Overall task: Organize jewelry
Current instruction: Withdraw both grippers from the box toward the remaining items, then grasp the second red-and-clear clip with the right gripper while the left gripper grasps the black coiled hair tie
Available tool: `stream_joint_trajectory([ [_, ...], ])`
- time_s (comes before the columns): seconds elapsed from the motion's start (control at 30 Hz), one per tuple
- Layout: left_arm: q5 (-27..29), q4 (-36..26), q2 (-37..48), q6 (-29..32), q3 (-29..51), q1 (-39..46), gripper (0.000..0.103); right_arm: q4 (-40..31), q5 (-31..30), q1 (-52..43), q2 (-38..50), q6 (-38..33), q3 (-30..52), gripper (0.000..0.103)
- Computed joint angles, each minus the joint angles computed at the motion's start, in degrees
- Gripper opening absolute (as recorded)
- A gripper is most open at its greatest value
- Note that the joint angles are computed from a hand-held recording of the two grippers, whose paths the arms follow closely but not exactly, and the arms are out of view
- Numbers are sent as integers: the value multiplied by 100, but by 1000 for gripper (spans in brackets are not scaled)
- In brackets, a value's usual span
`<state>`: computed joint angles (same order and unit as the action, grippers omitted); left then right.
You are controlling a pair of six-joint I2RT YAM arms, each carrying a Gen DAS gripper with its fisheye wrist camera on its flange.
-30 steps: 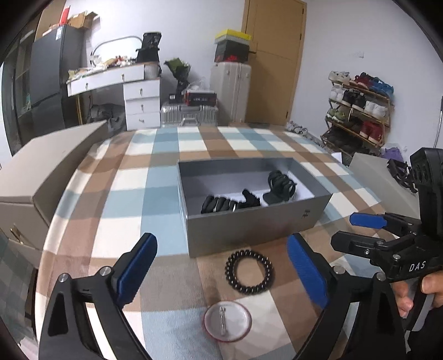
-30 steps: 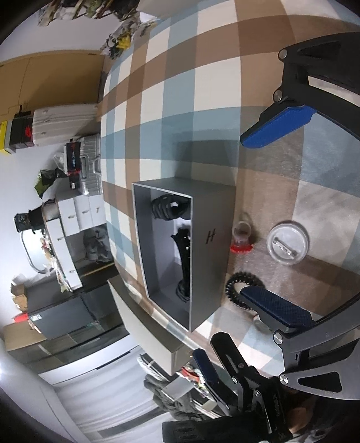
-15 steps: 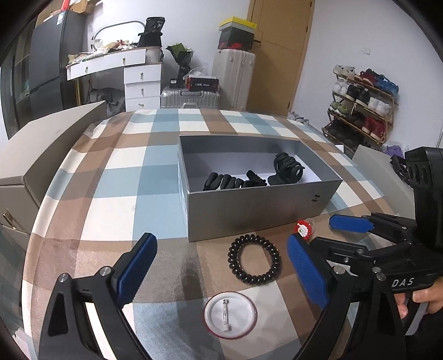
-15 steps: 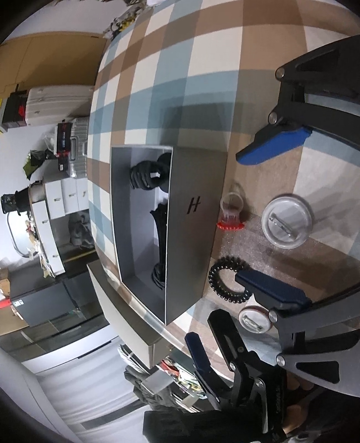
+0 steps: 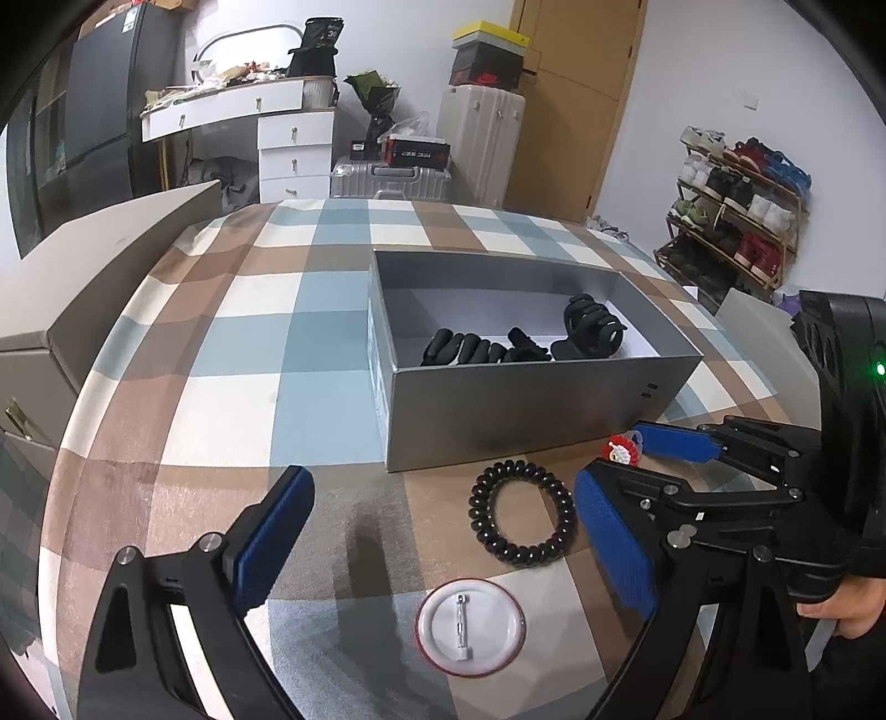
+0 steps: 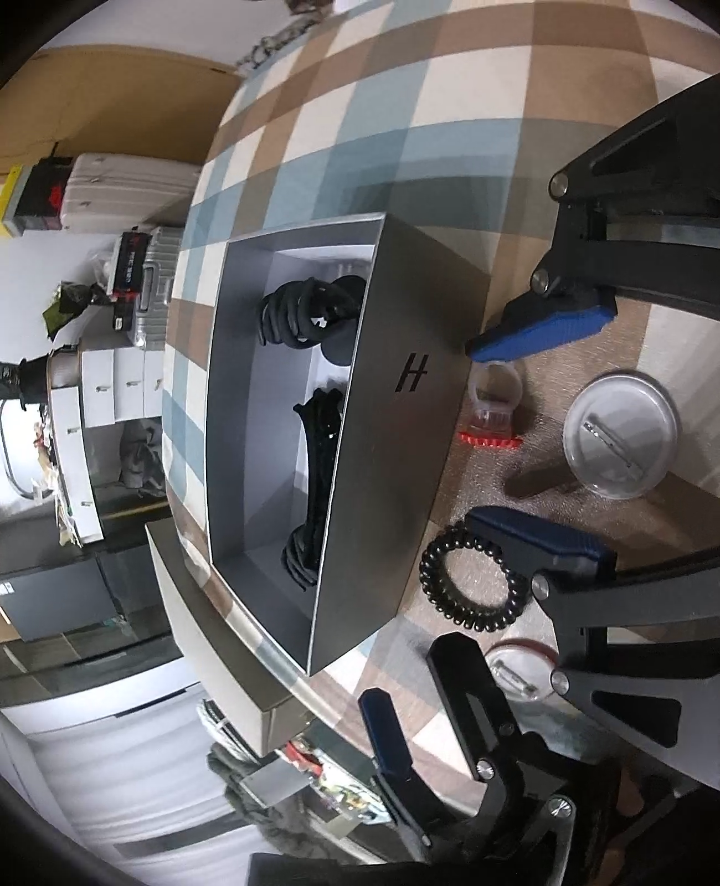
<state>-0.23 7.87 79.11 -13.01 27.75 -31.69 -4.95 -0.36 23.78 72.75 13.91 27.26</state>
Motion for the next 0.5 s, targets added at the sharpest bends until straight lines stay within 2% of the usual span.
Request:
stream_joint_trajectory([
  [0.03, 4, -4, 3, 0, 4, 3, 92, 1, 8, -6, -7, -10, -5, 42],
  [0.1, -27, -27, 0, -4, 10, -27, 92, 6, -103, -79, -45, -33, -31, 29],
  [0.5, -137, -178, 105, 86, 131, -174, 92, -179, -476, -348, -1062, -48, -367, 29],
])
